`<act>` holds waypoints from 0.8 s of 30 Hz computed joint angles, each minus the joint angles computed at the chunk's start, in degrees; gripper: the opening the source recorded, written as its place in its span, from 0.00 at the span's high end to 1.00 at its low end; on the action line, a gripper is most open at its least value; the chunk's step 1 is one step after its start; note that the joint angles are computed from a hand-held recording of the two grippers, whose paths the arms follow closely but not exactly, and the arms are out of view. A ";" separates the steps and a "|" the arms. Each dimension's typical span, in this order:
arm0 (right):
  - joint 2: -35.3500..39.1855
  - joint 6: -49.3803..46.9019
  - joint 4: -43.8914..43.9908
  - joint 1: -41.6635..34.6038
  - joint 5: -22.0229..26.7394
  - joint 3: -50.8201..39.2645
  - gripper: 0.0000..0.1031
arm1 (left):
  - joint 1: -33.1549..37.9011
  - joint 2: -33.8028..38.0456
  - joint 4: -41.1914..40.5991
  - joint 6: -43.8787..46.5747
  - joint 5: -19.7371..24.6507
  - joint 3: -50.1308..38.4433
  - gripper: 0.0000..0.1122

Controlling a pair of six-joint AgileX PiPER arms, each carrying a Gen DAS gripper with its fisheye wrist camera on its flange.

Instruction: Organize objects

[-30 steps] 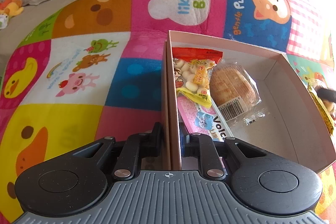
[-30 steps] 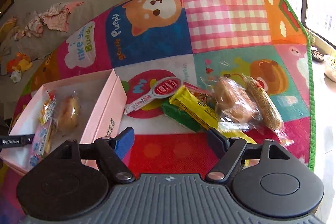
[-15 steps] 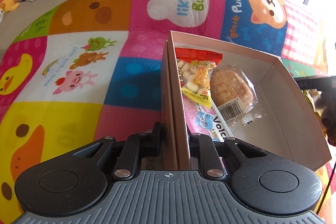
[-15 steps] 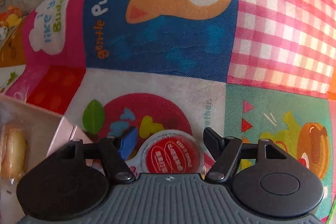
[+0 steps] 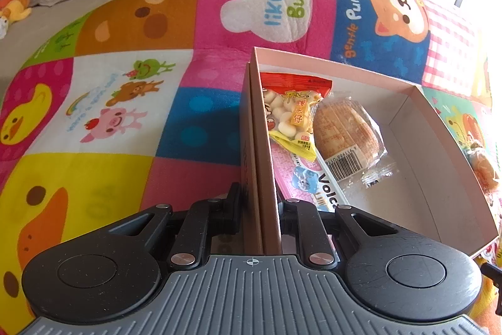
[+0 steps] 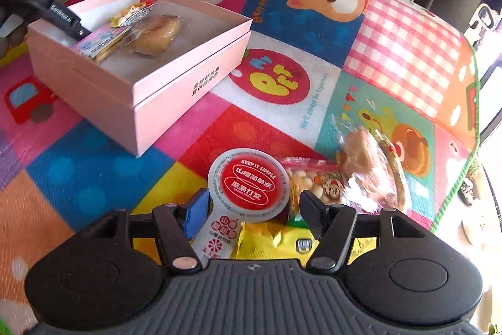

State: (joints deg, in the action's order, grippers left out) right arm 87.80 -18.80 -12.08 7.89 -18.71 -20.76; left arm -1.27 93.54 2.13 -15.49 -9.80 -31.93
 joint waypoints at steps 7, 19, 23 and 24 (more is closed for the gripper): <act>-9.92 17.18 -7.37 -7.80 -2.04 10.08 0.27 | -0.92 -0.11 -7.86 6.94 0.81 -0.36 0.84; 2.80 67.08 -37.28 -27.56 -8.87 -0.17 0.23 | -1.53 -0.10 -14.85 13.47 1.71 -0.93 0.84; 7.57 49.98 -19.97 -20.86 -8.79 -2.38 0.27 | -2.31 -0.20 -23.32 21.10 1.97 -1.16 0.84; 7.82 48.80 -19.25 -19.78 -8.56 -2.89 0.29 | -2.60 -0.21 -25.46 23.27 1.68 -1.05 0.84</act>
State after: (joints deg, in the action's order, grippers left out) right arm 95.62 30.01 -31.33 -11.89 -27.27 -23.65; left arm -3.86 93.33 -23.34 7.78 -8.12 -32.98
